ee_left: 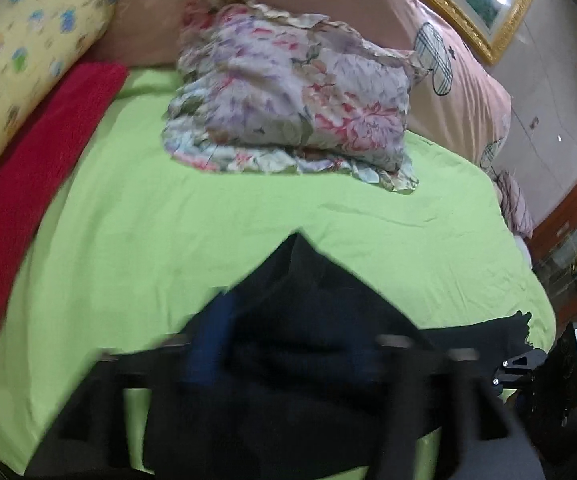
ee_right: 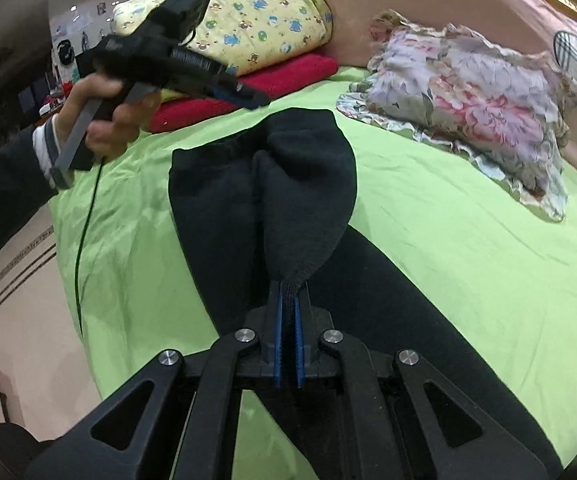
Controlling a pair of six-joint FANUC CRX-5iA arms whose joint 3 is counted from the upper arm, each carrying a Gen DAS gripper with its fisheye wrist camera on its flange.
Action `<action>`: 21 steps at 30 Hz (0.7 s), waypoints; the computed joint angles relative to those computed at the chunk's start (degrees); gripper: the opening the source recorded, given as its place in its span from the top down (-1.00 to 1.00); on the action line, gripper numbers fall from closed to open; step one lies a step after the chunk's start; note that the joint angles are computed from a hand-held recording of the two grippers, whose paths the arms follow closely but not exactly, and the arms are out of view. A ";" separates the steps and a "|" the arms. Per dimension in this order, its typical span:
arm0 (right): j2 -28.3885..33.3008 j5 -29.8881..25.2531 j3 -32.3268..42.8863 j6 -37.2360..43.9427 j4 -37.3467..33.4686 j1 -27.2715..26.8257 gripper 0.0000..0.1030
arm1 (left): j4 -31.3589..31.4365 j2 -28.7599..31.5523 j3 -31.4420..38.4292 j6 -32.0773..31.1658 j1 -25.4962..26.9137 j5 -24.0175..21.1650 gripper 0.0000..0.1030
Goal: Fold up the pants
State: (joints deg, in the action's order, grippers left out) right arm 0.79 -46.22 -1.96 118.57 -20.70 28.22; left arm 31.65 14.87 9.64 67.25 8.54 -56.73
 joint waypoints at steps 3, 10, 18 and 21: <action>0.98 -2.23 1.97 -0.82 -2.62 -1.84 0.89 | -0.84 6.47 8.99 2.00 -0.54 -6.77 -0.57; 3.18 -6.93 5.91 -1.39 -7.53 -5.31 0.89 | -10.50 19.66 29.10 6.77 -4.39 -19.47 -0.57; 3.10 -6.67 5.88 -2.18 -5.59 -4.69 0.89 | -15.69 18.28 27.81 4.84 -6.75 -17.46 0.87; 2.32 -4.87 5.06 -2.03 -4.90 -4.45 0.89 | -12.80 11.15 17.70 3.27 -5.39 -9.51 0.92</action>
State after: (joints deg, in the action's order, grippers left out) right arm 3.11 -51.09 3.11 116.54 -25.60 23.77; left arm 18.85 26.02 27.34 70.52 3.15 -66.24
